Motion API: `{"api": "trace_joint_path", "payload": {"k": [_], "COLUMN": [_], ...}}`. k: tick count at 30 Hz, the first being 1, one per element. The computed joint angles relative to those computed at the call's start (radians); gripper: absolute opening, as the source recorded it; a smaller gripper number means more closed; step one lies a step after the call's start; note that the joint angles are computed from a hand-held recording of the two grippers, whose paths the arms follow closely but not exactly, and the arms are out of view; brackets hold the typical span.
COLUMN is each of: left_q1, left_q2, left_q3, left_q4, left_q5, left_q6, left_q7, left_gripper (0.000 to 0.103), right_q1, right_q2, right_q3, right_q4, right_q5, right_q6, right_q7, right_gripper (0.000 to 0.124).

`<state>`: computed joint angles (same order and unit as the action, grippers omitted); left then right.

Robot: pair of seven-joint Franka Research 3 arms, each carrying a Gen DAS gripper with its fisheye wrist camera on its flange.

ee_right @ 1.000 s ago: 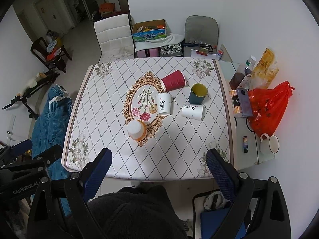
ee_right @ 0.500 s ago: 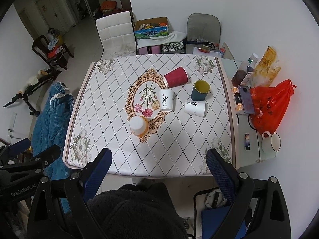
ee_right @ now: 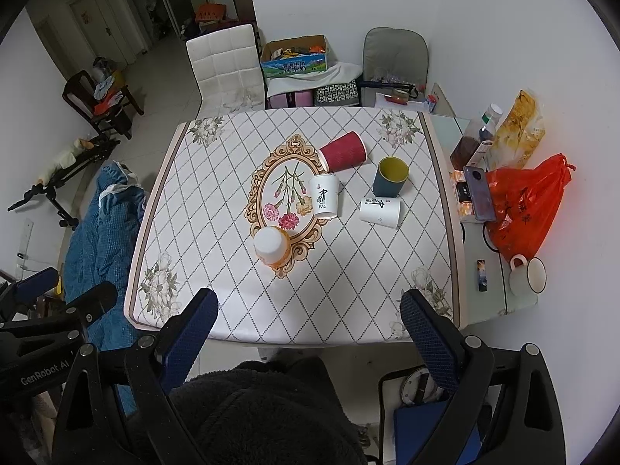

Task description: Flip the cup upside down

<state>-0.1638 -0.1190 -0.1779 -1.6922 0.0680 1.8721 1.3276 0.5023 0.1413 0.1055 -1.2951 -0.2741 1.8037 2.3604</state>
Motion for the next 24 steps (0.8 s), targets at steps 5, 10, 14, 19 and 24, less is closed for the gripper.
{"api": "trace_joint_path", "payload": {"k": [5,10,14,19,24], "left_q1": [-0.001,-0.001,0.000,0.002,0.003], "left_q2": [0.004,0.001,0.007,0.016,0.017], "left_q3": [-0.001,-0.001,-0.002,-0.003,-0.002], "left_q4": [0.008,0.005,0.017,0.032,0.031], "left_q5": [0.004,0.005,0.009,0.022,0.025], "left_q6": [-0.001,0.001,0.002,0.000,0.006], "left_q7": [0.002,0.003,0.004,-0.003,-0.008], "left_gripper": [0.097,0.097,0.097,0.097,0.097], "right_q1": [-0.002,-0.001,0.000,-0.001,-0.001], "right_q2": [-0.002,0.000,0.001,-0.001,-0.002], "right_q3": [-0.001,0.000,-0.002,-0.002,-0.001], "right_q4": [0.000,0.004,0.009,0.009,0.011], "right_q5": [0.003,-0.001,-0.006,-0.006,-0.008], "right_q6": [0.003,0.001,-0.001,0.000,-0.001], "right_q7": [-0.001,0.000,0.004,0.004,0.003], "right_gripper": [0.097,0.097,0.097,0.097,0.097]}}
